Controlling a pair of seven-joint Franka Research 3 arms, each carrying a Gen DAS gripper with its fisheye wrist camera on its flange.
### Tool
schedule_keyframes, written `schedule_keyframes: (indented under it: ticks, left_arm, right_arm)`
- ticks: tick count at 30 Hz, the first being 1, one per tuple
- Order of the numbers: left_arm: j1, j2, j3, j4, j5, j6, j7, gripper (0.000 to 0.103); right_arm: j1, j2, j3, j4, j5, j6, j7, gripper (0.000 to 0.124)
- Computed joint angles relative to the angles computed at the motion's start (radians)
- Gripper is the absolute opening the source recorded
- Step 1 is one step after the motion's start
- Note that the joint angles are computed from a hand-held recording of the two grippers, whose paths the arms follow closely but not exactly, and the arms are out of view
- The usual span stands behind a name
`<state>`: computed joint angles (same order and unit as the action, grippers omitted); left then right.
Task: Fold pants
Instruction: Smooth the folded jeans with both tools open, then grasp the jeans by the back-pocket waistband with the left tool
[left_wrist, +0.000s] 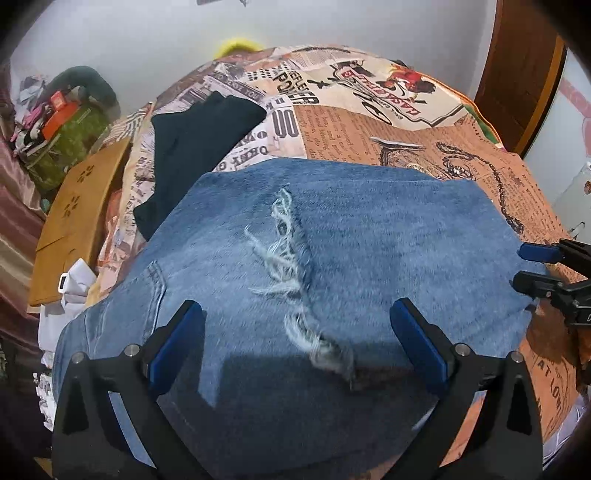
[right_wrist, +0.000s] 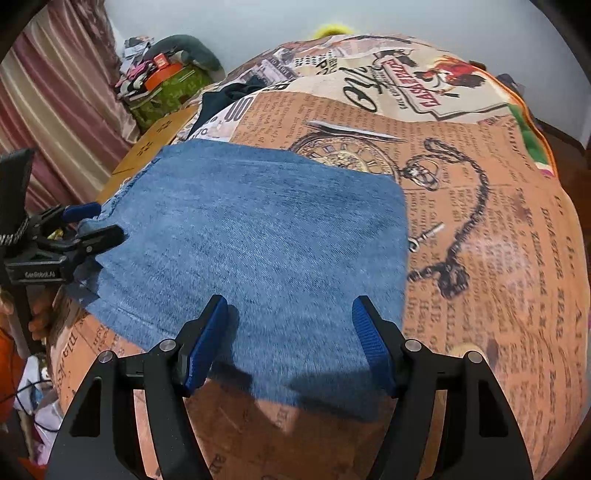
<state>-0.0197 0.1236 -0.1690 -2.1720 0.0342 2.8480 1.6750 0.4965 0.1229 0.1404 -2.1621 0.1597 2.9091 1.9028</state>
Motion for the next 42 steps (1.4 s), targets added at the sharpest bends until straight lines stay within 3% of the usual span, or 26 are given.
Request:
schedule_keyframes:
  ticks: [6, 12, 18, 23, 30, 36, 42]
  left_arm:
    - [0.029, -0.052, -0.019, -0.054, -0.175, 0.026, 0.123, 0.103]
    - [0.015, -0.149, 0.039, -0.155, -0.079, 0.133, 0.055, 0.103]
    - [0.047, -0.231, 0.094, -0.223, 0.017, 0.194, -0.038, 0.103]
    - [0.031, -0.266, 0.190, -0.251, -0.072, 0.196, -0.028, 0.103]
    - [0.052, -0.254, 0.284, -0.257, -0.320, 0.074, 0.043, 0.103]
    - [0.096, -0.216, 0.297, -0.255, -0.574, -0.048, 0.202, 0.103]
    - [0.173, -0.172, 0.312, -0.199, -0.950, -0.339, 0.421, 0.103]
  right_arm:
    - [0.028, -0.034, -0.034, 0.005, -0.195, -0.063, 0.170, 0.066]
    - [0.030, -0.052, -0.031, 0.037, -0.394, -0.062, 0.308, 0.066]
    - [0.046, -0.010, -0.020, 0.136, -0.478, -0.030, 0.327, 0.069]
    - [0.081, 0.068, -0.013, 0.241, -0.429, 0.007, 0.255, 0.069]
    - [0.120, 0.213, 0.021, 0.411, -0.239, -0.038, 0.068, 0.069]
    - [0.176, 0.321, 0.012, 0.547, -0.164, -0.142, -0.028, 0.069]
    - [0.234, 0.358, -0.038, 0.596, -0.193, -0.187, -0.031, 0.078]
